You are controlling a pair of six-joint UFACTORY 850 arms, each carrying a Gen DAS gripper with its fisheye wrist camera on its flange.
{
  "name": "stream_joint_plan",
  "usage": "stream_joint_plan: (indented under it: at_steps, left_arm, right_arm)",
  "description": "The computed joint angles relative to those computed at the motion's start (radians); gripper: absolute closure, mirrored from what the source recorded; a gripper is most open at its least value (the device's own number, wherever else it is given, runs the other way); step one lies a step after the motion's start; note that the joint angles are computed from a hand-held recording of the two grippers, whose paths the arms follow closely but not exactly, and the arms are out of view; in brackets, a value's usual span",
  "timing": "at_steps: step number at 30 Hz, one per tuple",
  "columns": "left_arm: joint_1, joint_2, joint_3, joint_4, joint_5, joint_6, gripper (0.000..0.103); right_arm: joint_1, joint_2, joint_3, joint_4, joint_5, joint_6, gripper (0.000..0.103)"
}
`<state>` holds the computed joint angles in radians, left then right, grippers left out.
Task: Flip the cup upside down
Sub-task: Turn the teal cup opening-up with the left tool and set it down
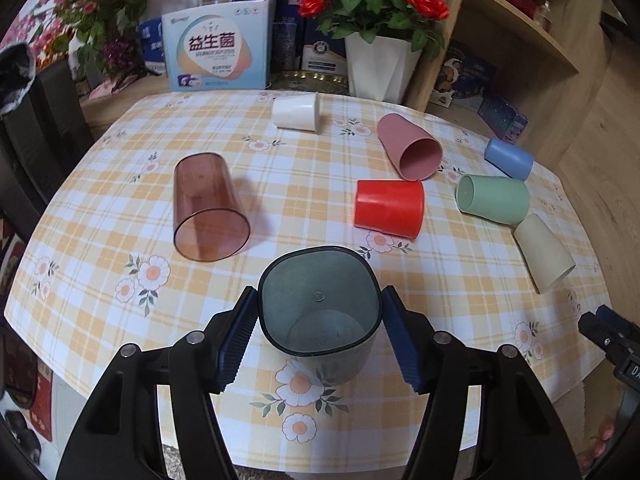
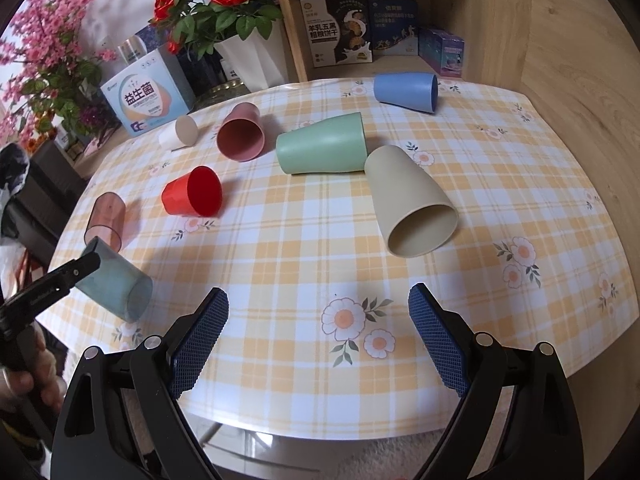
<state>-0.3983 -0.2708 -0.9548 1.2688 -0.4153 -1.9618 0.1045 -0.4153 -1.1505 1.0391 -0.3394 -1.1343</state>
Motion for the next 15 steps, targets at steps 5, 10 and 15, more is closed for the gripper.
stream_joint_plan:
  at_steps: [5, 10, 15]
  left_arm:
    - [-0.030, -0.031, -0.028, 0.011, -0.041, 0.028, 0.042]
    - [-0.059, -0.050, -0.049, -0.023, -0.057, 0.085, 0.042]
    - [-0.055, -0.055, -0.055, -0.089, -0.019, 0.134, 0.042]
  right_arm:
    - [-0.003, -0.004, -0.004, -0.007, -0.008, 0.007, 0.014]
    - [-0.004, -0.005, -0.003, -0.006, -0.011, 0.012, 0.014]
    - [-0.010, -0.004, -0.002, 0.007, -0.014, 0.000, 0.014]
